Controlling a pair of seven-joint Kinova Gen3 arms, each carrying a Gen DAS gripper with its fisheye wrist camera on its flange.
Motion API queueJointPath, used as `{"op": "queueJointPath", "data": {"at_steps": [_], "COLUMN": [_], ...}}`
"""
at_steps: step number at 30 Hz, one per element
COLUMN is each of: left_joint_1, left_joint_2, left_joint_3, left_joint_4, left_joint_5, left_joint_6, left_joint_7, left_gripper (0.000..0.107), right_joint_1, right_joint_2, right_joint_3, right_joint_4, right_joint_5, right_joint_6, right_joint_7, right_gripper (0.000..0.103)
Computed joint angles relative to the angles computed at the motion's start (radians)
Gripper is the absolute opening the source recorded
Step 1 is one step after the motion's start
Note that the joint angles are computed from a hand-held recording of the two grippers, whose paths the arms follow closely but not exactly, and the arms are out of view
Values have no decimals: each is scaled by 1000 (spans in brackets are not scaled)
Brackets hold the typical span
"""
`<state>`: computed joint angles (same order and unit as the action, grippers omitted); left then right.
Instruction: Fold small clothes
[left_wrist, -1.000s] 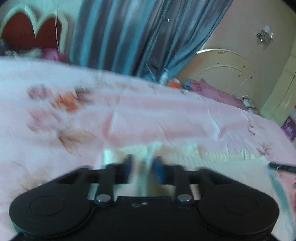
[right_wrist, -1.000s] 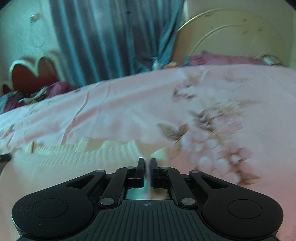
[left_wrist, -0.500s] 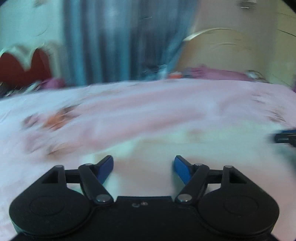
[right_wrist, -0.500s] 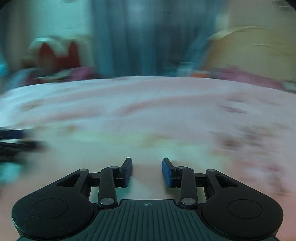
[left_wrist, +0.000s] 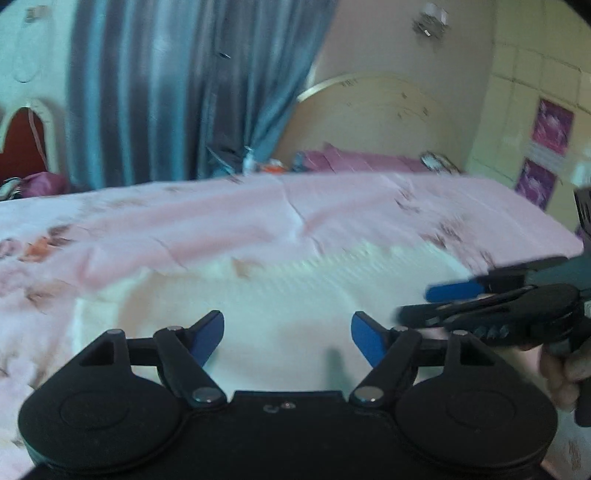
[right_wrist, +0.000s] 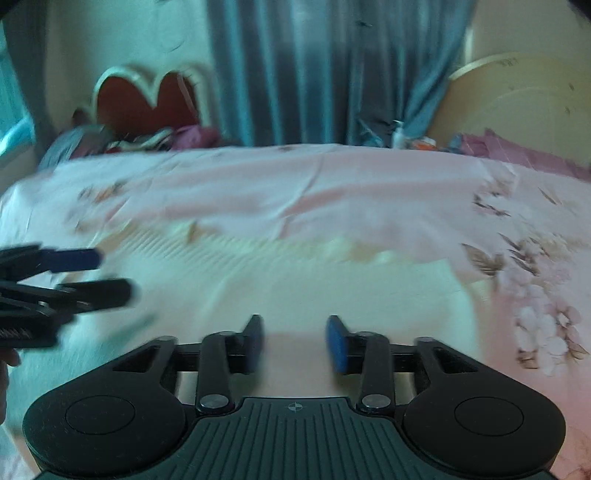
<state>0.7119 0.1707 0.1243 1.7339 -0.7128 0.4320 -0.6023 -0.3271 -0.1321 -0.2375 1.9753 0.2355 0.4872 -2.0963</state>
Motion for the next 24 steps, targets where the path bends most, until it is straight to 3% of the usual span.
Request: {"op": "queueJointPath", "data": {"at_steps": [3, 5, 7, 10, 14, 16, 19, 24], "left_joint_1": [-15, 5, -13, -4, 30, 18, 23, 78], "left_joint_2": [20, -4, -32, -44, -65, -36, -1, -36], "left_joint_3": [20, -19, -19, 1, 45, 99, 115, 98], "left_joint_4": [-10, 33, 69, 59, 62, 26, -8, 15], "left_joint_5": [47, 18, -3, -53, -142, -124, -64, -96], "left_joint_6": [54, 44, 38, 111, 133, 184, 241, 282], "left_joint_7": [-37, 16, 52, 103, 201, 166, 121, 171], "left_gripper": [71, 71, 71, 72, 77, 77, 76, 75], "right_joint_1": [1, 63, 89, 66, 3, -3, 13, -29], "right_joint_2": [-13, -29, -50, -71, -143, -127, -78, -159], "right_joint_3": [-22, -63, -47, -20, -7, -45, -113, -76], "right_joint_4": [23, 41, 45, 26, 44, 31, 12, 33], "right_joint_5": [70, 116, 114, 96, 11, -6, 37, 12], "right_joint_6": [9, 33, 85, 139, 89, 116, 194, 192], "right_joint_7": [-56, -138, -170, -157, -60, -30, -76, -92], "right_gripper": [63, 59, 55, 55, 55, 55, 56, 55]}}
